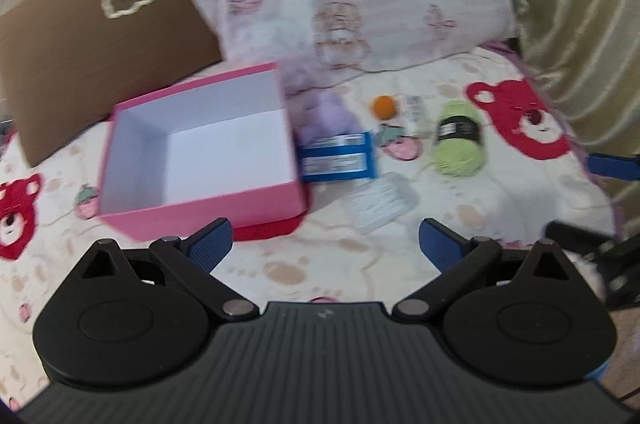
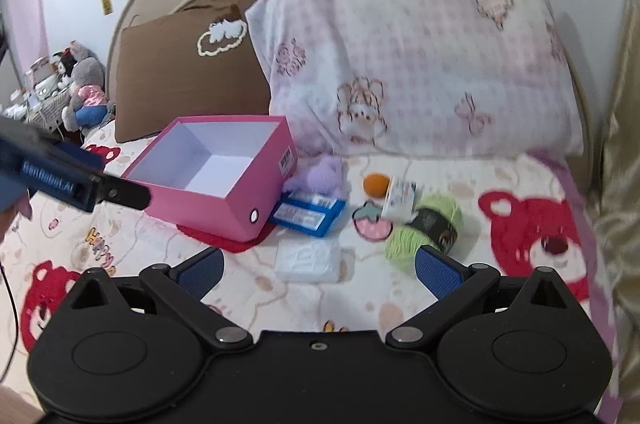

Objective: Organize objects
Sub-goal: 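Move the left tool toward the green yarn skein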

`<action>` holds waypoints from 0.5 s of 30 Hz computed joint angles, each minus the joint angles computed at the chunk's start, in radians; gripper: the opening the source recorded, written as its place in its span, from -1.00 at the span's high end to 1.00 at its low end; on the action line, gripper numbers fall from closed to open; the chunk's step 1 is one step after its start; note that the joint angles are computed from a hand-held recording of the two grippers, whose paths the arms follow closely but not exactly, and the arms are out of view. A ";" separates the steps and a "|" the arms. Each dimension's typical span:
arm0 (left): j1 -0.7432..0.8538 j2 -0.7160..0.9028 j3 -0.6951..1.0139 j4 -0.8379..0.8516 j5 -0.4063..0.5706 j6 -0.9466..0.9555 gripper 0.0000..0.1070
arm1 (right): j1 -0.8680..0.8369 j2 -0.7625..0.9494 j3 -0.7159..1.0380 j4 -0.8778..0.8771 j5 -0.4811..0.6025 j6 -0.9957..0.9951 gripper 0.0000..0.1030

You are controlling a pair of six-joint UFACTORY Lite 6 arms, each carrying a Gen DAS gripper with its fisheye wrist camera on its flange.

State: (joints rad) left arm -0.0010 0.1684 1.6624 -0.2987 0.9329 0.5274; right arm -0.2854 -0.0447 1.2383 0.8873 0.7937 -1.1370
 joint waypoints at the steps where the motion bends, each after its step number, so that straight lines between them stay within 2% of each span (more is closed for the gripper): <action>1: -0.018 0.025 0.027 -0.015 0.010 0.003 -0.87 | 0.005 0.014 0.008 0.003 -0.014 -0.016 -1.00; 6: -0.098 0.116 0.087 -0.084 -0.025 -0.003 -0.87 | 0.015 0.094 0.027 0.043 -0.111 -0.093 -1.00; 10: -0.167 0.155 0.063 -0.117 -0.141 0.032 -0.87 | -0.024 0.208 0.093 0.145 -0.055 -0.144 -0.97; 12: -0.188 0.179 0.060 -0.152 -0.182 0.064 -0.87 | -0.025 0.245 0.110 0.165 -0.066 -0.141 -0.97; 15: -0.227 0.210 0.039 -0.171 -0.308 0.063 -0.90 | -0.020 0.326 0.165 0.165 -0.079 -0.111 -0.97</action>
